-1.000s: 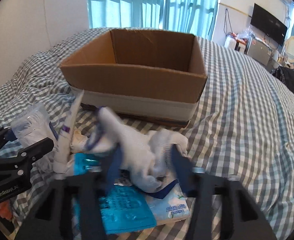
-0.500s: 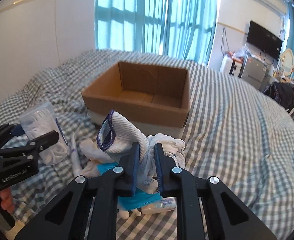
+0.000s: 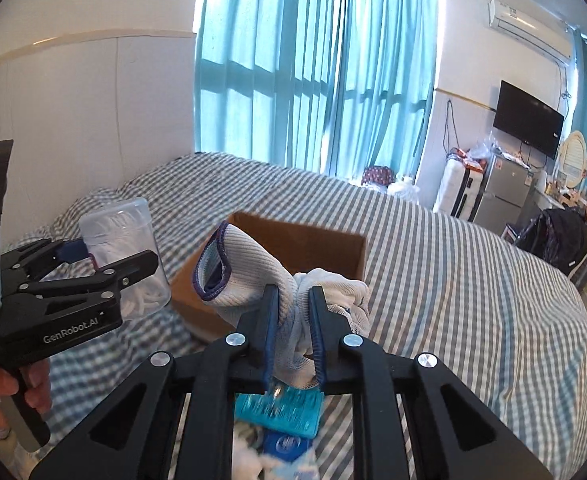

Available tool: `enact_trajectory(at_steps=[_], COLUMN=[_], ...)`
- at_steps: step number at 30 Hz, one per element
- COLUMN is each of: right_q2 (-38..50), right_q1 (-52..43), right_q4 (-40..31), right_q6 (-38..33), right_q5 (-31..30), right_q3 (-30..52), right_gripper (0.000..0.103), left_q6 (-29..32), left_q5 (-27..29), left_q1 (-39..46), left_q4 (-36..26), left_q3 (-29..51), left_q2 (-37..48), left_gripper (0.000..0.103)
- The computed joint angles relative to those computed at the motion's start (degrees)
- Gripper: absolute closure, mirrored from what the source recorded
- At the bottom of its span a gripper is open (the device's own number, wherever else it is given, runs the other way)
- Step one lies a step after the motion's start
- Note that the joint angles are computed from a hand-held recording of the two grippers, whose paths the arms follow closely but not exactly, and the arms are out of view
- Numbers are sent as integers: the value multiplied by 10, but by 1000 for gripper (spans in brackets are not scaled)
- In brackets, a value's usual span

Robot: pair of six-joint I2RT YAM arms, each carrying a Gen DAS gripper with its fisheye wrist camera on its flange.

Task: Organize objects
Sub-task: 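Lower the jar and sock into the box and open both tools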

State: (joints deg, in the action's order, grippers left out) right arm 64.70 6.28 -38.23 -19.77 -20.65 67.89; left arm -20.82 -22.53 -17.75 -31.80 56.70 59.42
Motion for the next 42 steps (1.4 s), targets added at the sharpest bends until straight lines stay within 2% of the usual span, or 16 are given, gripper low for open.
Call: enact_trajectory(at_steps=[5, 14, 22, 30, 34, 36, 39, 41, 42], right_q2=[100, 271, 406, 473, 481, 474, 454, 438, 430], right_q1=[18, 55, 68, 67, 55, 51, 46, 41, 37], right_q4=[22, 50, 47, 40, 30, 29, 33, 30, 27], right_q6=[15, 18, 21, 25, 38, 38, 42, 47, 48], right_q5=[20, 63, 61, 53, 35, 32, 28, 23, 19], right_q3=[81, 213, 309, 337, 336, 329, 313, 303, 300], right_gripper=[89, 89, 88, 88, 85, 77, 73, 65, 64], left_q6=[43, 96, 127, 119, 122, 116, 106, 103, 99], left_q5=[47, 95, 124, 148, 139, 138, 138, 138, 134], left_q1=[51, 87, 86, 97, 89, 87, 87, 89, 89], left_q4=[49, 110, 158, 170, 166, 164, 158, 157, 157], left_q3=[46, 132, 145, 136, 135, 130, 121, 118, 112], left_q2=[77, 234, 320, 366, 363, 357, 345, 336, 325], left_gripper=[36, 36, 36, 36, 36, 35, 34, 28, 21])
